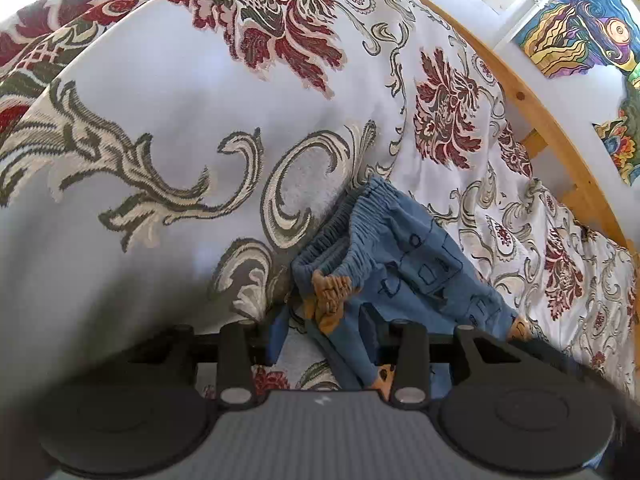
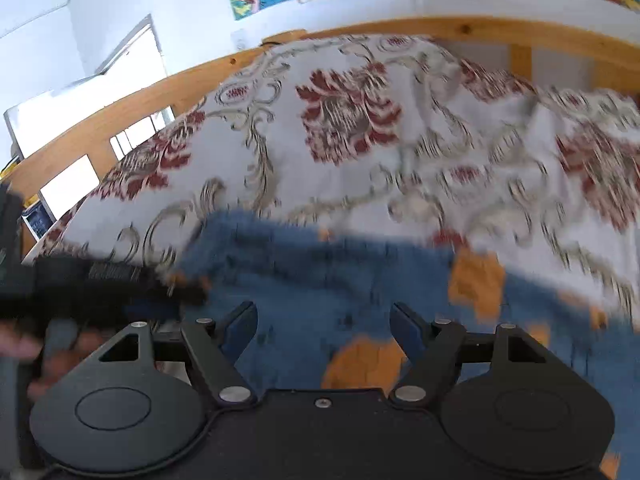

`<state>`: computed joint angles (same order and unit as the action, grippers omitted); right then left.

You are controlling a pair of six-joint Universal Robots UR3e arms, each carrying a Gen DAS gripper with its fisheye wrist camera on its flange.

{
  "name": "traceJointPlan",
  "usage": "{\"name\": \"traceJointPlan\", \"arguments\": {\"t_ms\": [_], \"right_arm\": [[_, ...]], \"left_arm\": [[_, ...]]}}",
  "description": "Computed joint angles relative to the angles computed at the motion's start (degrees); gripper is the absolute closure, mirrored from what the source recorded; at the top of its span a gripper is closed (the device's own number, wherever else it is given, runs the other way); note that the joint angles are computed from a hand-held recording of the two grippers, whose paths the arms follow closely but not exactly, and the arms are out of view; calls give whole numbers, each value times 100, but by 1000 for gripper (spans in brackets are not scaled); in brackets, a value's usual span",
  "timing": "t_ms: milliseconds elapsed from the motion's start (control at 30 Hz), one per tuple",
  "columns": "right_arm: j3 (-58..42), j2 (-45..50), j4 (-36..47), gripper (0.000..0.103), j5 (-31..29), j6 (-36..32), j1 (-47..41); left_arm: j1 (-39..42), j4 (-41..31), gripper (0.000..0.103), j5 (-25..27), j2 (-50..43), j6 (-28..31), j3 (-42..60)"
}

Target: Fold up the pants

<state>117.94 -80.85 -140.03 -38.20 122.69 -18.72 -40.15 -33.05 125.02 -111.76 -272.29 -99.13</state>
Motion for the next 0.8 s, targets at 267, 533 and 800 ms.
{"name": "traceJointPlan", "arguments": {"t_ms": [267,533,800], "right_arm": [[1993,-999,-1809,40,-222,109,-285],[2560,-124,-4199,50,-1311,789,337],[2561,-173,-3910,44,-909,760,79]], "left_arm": [[-241,-469,58,1003,-786,-237,717],[-108,174,83,905,-727,-561,276],[-279,-194,87,1123,-763,-224,597]]}}
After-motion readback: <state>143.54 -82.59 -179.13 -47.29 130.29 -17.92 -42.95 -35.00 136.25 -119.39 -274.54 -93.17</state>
